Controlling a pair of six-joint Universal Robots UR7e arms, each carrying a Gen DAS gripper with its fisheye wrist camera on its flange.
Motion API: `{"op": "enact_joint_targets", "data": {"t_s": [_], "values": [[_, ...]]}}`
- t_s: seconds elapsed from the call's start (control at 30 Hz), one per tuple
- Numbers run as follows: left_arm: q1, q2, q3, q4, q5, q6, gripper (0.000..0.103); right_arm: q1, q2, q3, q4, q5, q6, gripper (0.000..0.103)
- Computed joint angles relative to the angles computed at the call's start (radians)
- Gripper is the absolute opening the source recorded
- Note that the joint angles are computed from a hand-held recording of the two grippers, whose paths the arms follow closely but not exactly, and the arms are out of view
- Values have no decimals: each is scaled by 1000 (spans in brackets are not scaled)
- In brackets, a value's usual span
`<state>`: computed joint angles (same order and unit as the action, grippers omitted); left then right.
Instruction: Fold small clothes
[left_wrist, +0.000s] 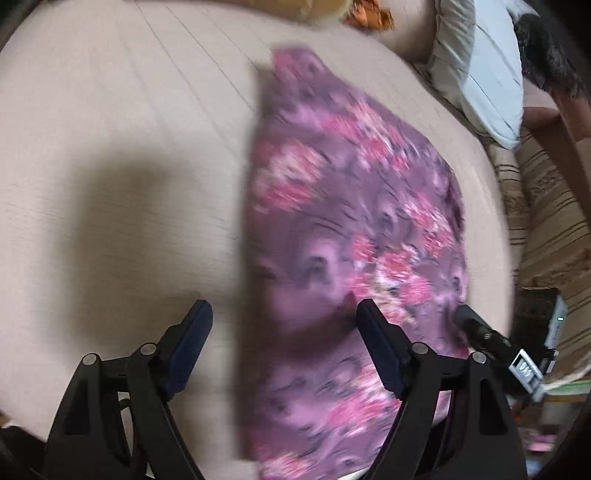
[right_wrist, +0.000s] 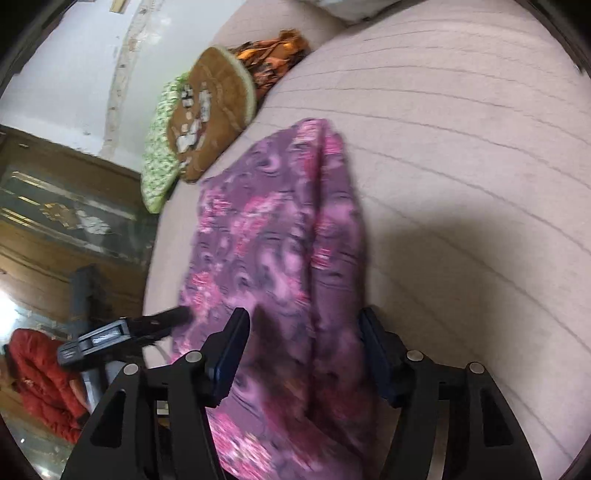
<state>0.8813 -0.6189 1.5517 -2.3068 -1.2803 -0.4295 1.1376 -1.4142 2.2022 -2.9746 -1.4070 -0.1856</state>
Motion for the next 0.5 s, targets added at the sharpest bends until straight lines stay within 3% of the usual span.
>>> {"op": "enact_joint_targets", "data": {"t_s": [0.1, 0.17, 0.2, 0.23, 0.27, 0.33, 0.5], "values": [[-11, 29, -20, -20, 32, -8, 89, 1, 37, -30, 16, 38, 1, 65], [-9, 34, -28, -34, -2, -22, 89, 12, 56, -45, 5, 24, -7, 62], [-4, 32, -28, -42, -36, -30, 83, 23, 61, -49, -1, 0, -12, 50], [-3, 33, -32, -41, -53, -33, 68, 43, 67, -52, -17, -52, -26, 42], [-12, 34, -35, -28, -29, -37, 62, 48, 66, -52, -19, -65, -36, 40], [-36, 34, -30, -9, 40, -19, 39, 54, 56, -43, -31, -78, -45, 31], [-55, -7, 22, -64, 56, -5, 26, 102, 42, -33, -55, -137, -80, 28]]}}
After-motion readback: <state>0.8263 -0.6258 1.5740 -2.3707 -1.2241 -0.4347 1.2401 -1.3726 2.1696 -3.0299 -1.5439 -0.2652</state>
